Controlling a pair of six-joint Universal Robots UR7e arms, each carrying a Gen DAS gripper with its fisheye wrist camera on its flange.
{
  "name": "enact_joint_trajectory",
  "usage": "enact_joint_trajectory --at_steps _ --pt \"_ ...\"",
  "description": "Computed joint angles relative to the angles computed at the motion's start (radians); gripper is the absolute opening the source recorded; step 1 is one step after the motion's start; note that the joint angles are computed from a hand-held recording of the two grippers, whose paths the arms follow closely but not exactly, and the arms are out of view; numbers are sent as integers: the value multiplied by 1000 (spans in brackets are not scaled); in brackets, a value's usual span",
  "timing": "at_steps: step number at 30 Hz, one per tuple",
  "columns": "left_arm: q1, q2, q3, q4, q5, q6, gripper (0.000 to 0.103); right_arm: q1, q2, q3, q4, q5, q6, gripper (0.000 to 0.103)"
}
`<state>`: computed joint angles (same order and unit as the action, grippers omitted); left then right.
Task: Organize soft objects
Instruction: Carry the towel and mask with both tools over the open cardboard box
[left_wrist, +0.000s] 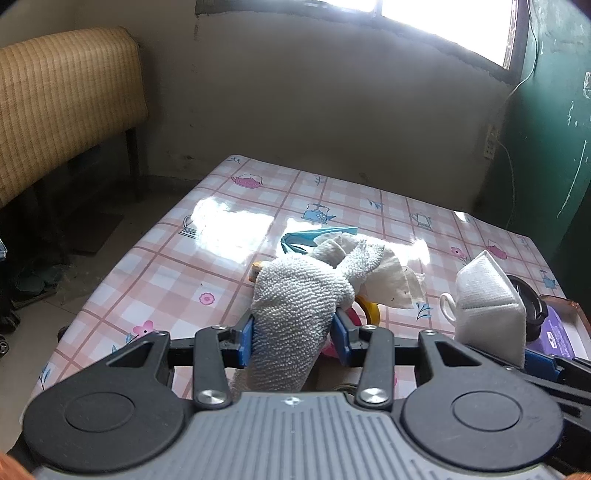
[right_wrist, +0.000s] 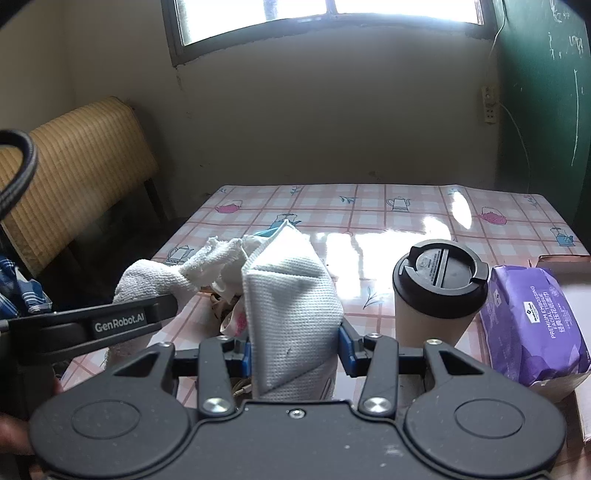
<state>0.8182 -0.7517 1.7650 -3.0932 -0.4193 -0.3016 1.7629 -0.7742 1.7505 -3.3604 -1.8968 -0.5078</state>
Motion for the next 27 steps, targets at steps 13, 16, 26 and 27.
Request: enact_joint_trajectory --at_steps 13,16,26,27 --pt "1 8 -15 32 -23 -21 44 1 0 1 -5 -10 6 52" --pt "0 15 -21 30 -29 -10 44 0 -4 3 -13 -15 9 52" --pt "-6 44 -59 31 -61 24 44 -9 -23 10 -26 -25 17 52" --pt "-6 47 -64 30 -65 29 44 -10 -27 11 -27 -25 18 52"
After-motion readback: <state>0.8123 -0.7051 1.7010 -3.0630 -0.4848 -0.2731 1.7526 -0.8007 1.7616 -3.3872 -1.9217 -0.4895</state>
